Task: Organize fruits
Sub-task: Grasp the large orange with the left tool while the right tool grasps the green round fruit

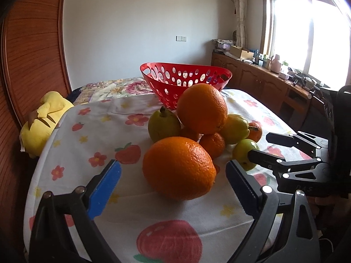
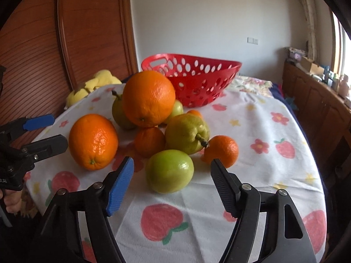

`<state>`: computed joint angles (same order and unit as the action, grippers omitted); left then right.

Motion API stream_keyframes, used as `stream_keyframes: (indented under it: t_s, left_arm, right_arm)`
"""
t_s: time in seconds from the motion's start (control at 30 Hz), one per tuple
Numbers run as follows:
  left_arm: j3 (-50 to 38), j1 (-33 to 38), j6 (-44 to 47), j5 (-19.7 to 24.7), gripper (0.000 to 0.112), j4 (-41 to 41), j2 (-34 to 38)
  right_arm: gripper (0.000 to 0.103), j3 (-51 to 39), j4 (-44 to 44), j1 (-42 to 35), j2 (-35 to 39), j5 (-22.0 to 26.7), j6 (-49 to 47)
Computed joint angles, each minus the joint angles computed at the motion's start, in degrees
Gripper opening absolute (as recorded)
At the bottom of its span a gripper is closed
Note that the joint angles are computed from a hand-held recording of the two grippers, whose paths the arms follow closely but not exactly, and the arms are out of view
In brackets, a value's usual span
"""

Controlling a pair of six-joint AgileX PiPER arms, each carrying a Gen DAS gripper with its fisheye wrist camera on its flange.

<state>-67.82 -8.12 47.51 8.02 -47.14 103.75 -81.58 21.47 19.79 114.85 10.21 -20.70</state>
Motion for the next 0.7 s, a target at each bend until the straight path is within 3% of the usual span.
stream_keyframes:
  t_s: [0.2, 0.57, 0.7]
  left_arm:
    - [-3.8, 0.6, -7.0, 2.6, 0.096, 7.5, 2.6]
    - [-10.4, -0.5, -22.6, 6.8, 0.096, 23.1, 7.9]
    - [-12.5, 0.0, -22.4, 9.3, 0.096, 22.4, 9.6]
  right_arm:
    - [0.074, -2.0, 4.3, -0.7, 0.0, 1.6, -4.6]
    - [0.074, -5.9, -0.8, -0.6, 2.5, 6.0, -1.1]
    - [0.074, -7.0, -3.7, -0.1, 3.7, 7.9, 1.7]
